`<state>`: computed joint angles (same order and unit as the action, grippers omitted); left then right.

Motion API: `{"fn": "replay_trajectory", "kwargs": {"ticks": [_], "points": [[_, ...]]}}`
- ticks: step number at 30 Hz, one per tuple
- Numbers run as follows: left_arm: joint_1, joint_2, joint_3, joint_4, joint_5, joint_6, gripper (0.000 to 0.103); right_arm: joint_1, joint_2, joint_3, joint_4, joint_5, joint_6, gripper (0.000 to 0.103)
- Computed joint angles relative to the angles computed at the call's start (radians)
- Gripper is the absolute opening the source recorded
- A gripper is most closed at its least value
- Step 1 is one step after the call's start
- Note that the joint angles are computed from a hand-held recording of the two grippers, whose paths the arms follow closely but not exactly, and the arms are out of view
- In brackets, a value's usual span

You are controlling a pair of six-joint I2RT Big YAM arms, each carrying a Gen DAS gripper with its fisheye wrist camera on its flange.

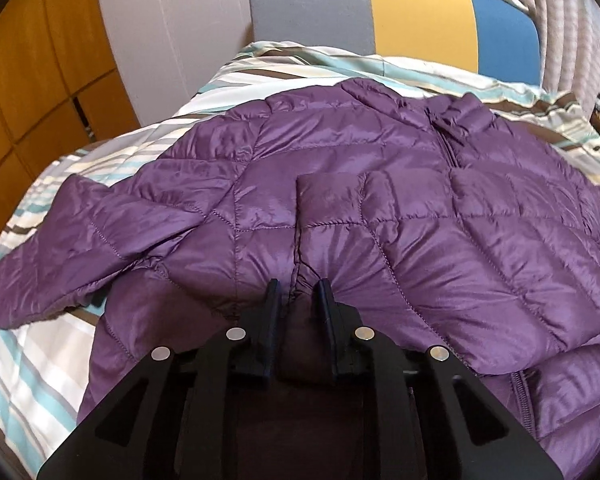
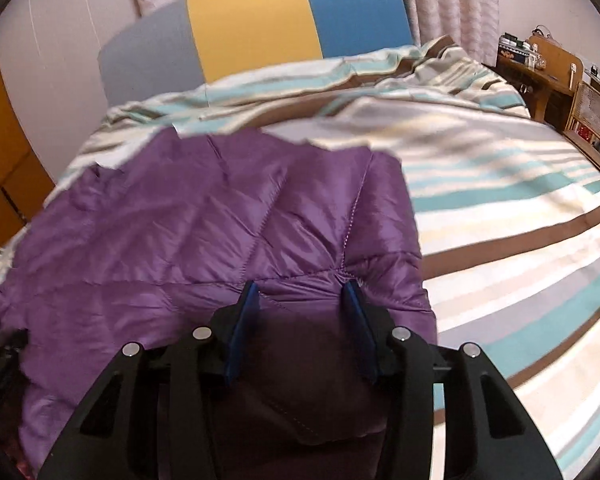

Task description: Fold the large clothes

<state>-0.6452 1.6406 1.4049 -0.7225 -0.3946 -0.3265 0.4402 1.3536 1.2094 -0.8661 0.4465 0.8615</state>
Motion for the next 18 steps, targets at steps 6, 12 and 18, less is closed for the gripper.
{"fn": "replay_trajectory", "kwargs": {"ticks": [6,12,18], "points": [[0.004,0.003,-0.004,0.017,0.011,0.0,0.02,-0.004,0.011,-0.009,0.015,0.008,-0.014,0.044],[0.02,-0.013,-0.024,0.042,0.057,-0.014,0.02,0.011,-0.041,-0.029,0.015,0.03,0.013,0.045],[0.026,-0.018,-0.032,0.05,0.074,-0.02,0.02,0.088,-0.091,-0.031,-0.129,0.125,0.121,0.045]]}}
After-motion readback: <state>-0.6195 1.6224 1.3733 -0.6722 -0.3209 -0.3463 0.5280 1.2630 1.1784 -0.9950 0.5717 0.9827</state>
